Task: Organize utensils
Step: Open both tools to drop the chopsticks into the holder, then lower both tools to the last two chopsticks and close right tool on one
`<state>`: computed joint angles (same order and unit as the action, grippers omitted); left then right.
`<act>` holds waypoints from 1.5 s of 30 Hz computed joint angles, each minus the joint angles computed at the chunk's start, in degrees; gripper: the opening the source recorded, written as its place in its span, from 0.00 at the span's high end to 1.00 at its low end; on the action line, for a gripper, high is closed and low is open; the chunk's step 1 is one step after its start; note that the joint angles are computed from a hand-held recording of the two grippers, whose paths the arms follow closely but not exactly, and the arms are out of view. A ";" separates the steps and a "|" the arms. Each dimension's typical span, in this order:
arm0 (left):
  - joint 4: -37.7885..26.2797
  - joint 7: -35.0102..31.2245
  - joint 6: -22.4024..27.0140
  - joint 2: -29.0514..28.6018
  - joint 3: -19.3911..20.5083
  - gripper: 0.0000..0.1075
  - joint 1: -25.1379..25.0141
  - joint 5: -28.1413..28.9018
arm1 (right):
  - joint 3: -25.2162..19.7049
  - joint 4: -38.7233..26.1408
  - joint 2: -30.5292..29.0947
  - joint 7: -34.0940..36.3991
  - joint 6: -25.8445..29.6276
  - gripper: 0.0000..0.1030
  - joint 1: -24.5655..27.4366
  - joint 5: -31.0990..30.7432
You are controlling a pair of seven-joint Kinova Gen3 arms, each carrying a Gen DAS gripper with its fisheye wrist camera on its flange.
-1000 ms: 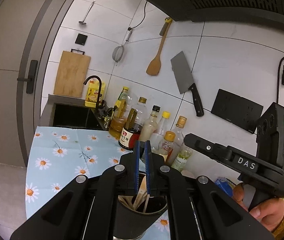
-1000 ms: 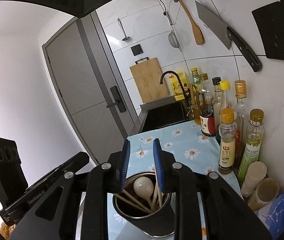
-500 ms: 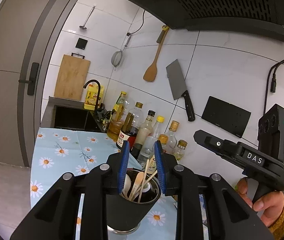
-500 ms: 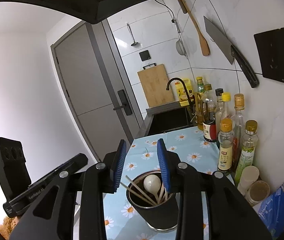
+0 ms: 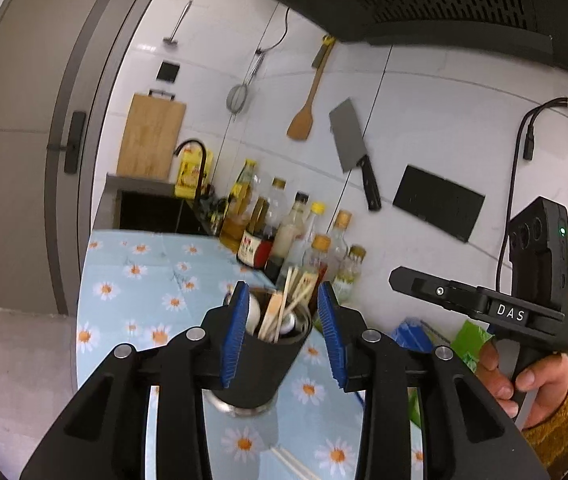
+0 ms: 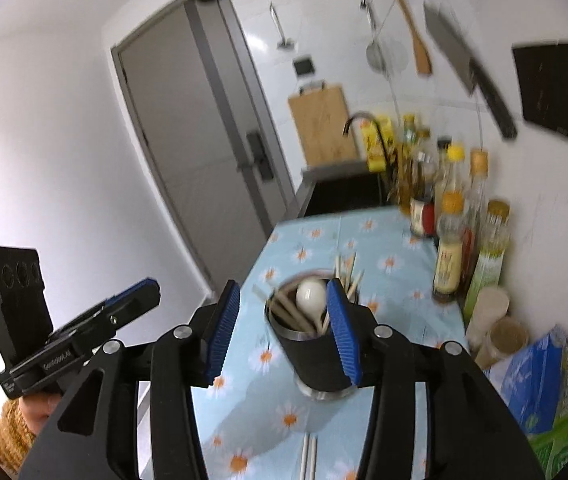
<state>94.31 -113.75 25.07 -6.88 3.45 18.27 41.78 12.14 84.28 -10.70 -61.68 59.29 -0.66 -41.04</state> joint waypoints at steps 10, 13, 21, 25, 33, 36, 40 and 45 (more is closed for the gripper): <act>2.62 10.01 6.91 -1.51 0.95 0.68 -1.59 -6.81 | -2.87 -5.13 4.14 -4.90 12.94 0.55 2.29 7.29; 3.56 11.91 8.81 -1.75 0.91 0.68 -1.77 -7.54 | -4.30 -6.17 5.07 -5.70 15.38 0.55 2.61 9.65; 4.75 16.16 15.25 -0.15 2.11 0.68 -2.66 -9.30 | -9.14 -8.54 10.89 -10.39 24.64 0.55 1.40 18.10; 6.44 16.53 16.86 0.37 2.45 0.68 -2.46 -8.45 | -11.28 -9.53 15.93 -14.17 30.89 0.59 0.15 22.73; 8.34 16.13 20.19 1.53 2.98 0.68 -2.64 -7.75 | -12.34 -6.58 20.99 -17.15 33.52 0.76 0.41 24.85; 8.55 16.75 21.36 2.00 3.24 0.68 -2.92 -8.03 | -12.78 -6.55 21.77 -17.76 33.52 0.79 -0.08 25.99; 9.14 15.70 22.55 2.26 3.05 0.68 -3.22 -6.76 | -13.40 -7.96 23.20 -19.09 34.81 0.82 -1.36 27.49; 9.45 15.52 24.04 2.18 2.84 0.68 -3.72 -5.43 | -14.08 -8.69 24.41 -21.76 35.34 0.86 -3.72 30.52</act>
<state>103.76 -98.22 49.11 -4.70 6.29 14.55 36.35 -1.95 75.59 13.71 -83.43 94.63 -4.39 -10.53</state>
